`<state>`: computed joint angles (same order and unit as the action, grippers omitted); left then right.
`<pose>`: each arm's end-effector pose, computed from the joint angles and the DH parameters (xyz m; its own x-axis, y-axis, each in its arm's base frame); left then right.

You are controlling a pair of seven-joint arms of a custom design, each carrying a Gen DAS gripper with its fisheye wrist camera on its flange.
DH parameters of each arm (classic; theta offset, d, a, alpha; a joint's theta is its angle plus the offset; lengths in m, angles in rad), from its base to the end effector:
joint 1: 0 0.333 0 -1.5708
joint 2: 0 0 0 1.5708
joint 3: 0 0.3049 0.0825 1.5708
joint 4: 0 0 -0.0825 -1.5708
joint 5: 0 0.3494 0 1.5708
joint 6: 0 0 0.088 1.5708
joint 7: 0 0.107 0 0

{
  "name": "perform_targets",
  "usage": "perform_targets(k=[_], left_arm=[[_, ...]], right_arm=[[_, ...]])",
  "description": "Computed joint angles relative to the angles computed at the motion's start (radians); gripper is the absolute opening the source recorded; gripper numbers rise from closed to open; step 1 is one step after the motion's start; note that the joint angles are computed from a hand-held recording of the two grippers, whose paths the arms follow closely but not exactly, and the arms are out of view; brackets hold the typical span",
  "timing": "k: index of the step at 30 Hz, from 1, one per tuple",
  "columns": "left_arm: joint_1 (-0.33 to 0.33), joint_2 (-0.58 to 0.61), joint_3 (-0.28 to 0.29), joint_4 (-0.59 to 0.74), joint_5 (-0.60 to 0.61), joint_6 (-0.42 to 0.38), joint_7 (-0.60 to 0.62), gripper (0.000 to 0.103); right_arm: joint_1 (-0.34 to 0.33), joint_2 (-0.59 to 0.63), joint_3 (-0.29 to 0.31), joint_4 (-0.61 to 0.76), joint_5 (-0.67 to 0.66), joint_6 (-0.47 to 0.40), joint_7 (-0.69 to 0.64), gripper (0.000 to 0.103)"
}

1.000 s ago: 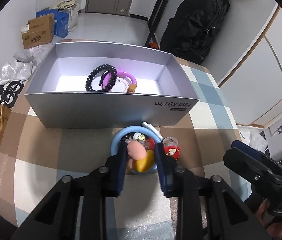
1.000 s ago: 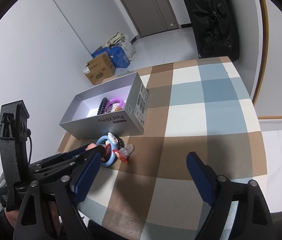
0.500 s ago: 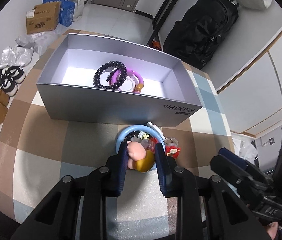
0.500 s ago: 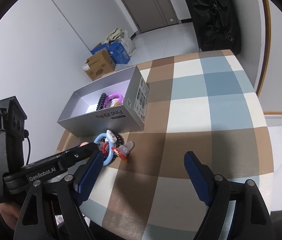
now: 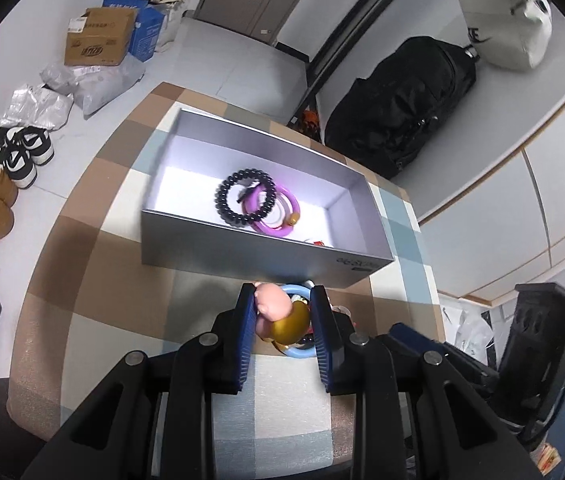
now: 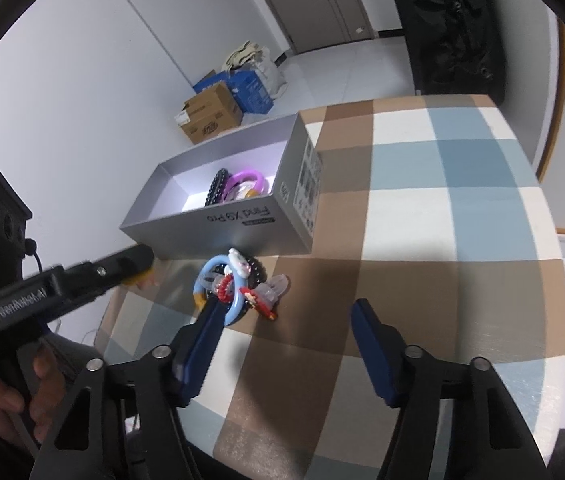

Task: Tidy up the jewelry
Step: 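Lower the left tool onto the blue ring toy with pink figure and close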

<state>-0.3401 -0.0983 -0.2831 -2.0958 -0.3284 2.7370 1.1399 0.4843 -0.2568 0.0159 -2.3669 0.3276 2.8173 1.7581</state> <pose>0.4439 -0.3102 0.5515 -0.0930 -0.8566 0.5075 -0.8667 -0.1813 -0.4648 0.4282 0.2165 0.5138 0.1567 -0.9113 -0.3807 -0.8333 0.0849 -0.5463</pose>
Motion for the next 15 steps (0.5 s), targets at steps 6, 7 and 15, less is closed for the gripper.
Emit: perform_targets(k=[6,7,15], left_arm=[[0.001,-0.012,0.01,-0.013,-0.033,0.003,0.028,0.021],[0.001,-0.017,0.014,-0.017,-0.048,0.0,0.042,0.021],[0.005,-0.02,0.02,-0.016,-0.106,-0.002,0.08,0.021]], right_arm=[[-0.01,0.055,0.026,0.065,-0.055,-0.047,-0.042,0.054],[-0.014,0.064,0.032,0.074,-0.066,-0.051,-0.044,0.051],[-0.031,0.119,0.053,0.117,-0.05,-0.063,-0.051,0.03]])
